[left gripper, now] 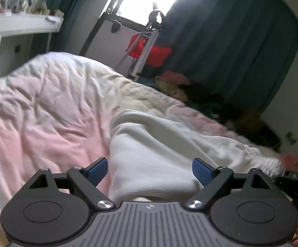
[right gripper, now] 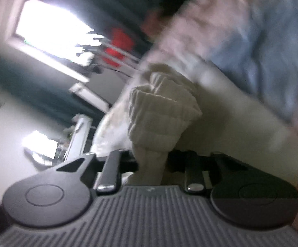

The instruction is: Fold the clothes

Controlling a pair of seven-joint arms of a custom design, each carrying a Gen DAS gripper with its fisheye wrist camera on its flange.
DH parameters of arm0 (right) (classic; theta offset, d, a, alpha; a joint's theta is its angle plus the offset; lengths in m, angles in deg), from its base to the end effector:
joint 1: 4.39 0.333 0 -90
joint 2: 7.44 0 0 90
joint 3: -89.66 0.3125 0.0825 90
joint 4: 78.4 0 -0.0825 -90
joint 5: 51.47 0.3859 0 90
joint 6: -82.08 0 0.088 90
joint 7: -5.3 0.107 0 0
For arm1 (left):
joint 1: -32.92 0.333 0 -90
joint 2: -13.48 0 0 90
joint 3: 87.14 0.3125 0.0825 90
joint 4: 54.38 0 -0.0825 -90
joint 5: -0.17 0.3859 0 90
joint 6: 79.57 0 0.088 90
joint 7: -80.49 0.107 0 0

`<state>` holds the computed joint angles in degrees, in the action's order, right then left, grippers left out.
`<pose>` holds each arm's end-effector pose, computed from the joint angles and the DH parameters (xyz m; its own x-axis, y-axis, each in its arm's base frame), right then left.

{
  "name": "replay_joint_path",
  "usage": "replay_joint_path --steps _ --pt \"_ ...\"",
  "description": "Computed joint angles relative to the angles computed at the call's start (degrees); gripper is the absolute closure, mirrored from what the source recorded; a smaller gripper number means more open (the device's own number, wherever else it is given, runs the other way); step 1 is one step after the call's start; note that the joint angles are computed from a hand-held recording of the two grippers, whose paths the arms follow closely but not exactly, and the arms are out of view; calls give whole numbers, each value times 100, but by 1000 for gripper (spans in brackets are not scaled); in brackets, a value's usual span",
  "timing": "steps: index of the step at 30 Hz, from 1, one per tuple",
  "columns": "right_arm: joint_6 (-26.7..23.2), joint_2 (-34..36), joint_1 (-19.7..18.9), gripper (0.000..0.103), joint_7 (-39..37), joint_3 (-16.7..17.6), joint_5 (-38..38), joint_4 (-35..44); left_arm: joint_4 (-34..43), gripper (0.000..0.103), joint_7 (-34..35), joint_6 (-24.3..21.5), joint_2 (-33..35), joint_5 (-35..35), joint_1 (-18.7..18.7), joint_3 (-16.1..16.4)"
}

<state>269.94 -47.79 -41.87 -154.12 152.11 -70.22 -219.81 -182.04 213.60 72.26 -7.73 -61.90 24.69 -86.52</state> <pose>0.3938 0.2999 0.5078 -0.2090 -0.5958 -0.7755 -0.2890 0.7952 -0.5330 0.4902 -0.0407 0.5976 -0.3210 -0.8372 0.4428 -0.6152 -0.1711 -0.7696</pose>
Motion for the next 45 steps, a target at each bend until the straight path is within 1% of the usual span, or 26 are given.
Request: replay_joint_path --steps 3,6,7,8,9,10,11,12,13,14,15,17,18,22,23,25,26,28,30,31,32,34,37,39,40,45 --pt "-128 -671 10 79 -388 -230 -297 57 -1 12 46 -328 -59 -211 -20 132" --pt "-542 -1125 299 79 -313 -519 -261 -255 -10 10 -126 -573 -54 -94 83 121" --pt "-991 -1081 607 79 -260 -704 -402 -346 1 10 -201 -670 -33 -9 121 109" --pt "-1579 -837 989 78 -453 -896 -326 -387 13 10 -274 -768 -10 75 158 98" --pt "-2095 -394 1485 75 -569 -1227 -288 -410 34 10 -345 -885 23 160 191 92" --pt "-2449 -53 1881 73 -915 -1502 137 -469 63 10 -416 -1010 68 230 220 87" --pt "-2484 176 2190 71 -859 -1768 371 -619 87 10 -487 -1110 111 274 247 78" --pt "-2199 225 2300 71 -428 -1922 204 -809 112 10 -556 -1210 154 316 275 68" --pt "-1870 172 2254 65 -35 -1931 107 -993 143 10 -619 -1323 204 346 302 66" --pt "-1859 148 2229 55 -45 -1921 136 -1005 177 10 -678 -1455 257 356 329 73" --pt "-2063 173 2309 48 -84 -1999 65 -928 214 8 -728 -1606 311 350 357 85" --pt "-2411 245 2475 24 -222 -2150 -107 -768 359 6 -729 -2041 481 315 417 140" --pt "-2400 348 2572 21 -330 -2238 -213 -732 442 6 -713 -2264 578 304 458 152" --pt "-2339 960 3116 21 -652 -2742 -357 -699 692 6 -1000 -2785 955 80 691 106" --pt "-2225 1040 3156 21 -575 -2806 -397 -746 722 8 -1034 -2844 1008 13 748 83" --pt "-1789 1067 2927 20 -81 -2651 -610 -847 734 20 -984 -2928 1038 -130 838 47" --pt "-1637 1079 2904 21 28 -2650 -702 -852 726 22 -943 -2930 1030 -158 874 22" --pt "-1321 1065 2833 21 193 -2621 -935 -846 652 35 -804 -2811 934 -120 916 -44" --pt "-1462 1066 2896 40 115 -2654 -1193 -717 553 44 -681 -2737 833 -204 924 -46" --pt "-1672 1110 3053 56 -26 -2767 -1271 -632 510 50 -633 -2720 789 -260 923 -35" --pt "-1912 1163 3235 63 -195 -2897 -1325 -542 475 53 -557 -2714 743 -328 920 -16" --pt "-2033 1085 3297 69 -61 -2925 -1483 -486 333 62 -183 -2760 570 -672 891 78" --pt "-1842 746 2959 75 544 -2686 -1967 -454 158 66 61 -2930 353 -1150 870 223" --pt "-1675 485 2697 77 938 -2532 -2278 -422 101 66 84 -3099 239 -1315 882 304" --pt "-1668 384 2656 77 999 -2531 -2383 -389 94 67 66 -3157 189 -1396 881 324" --pt "-1505 -243 2227 79 1317 -2490 -2677 -353 410 68 -372 -3064 138 -1658 705 160"
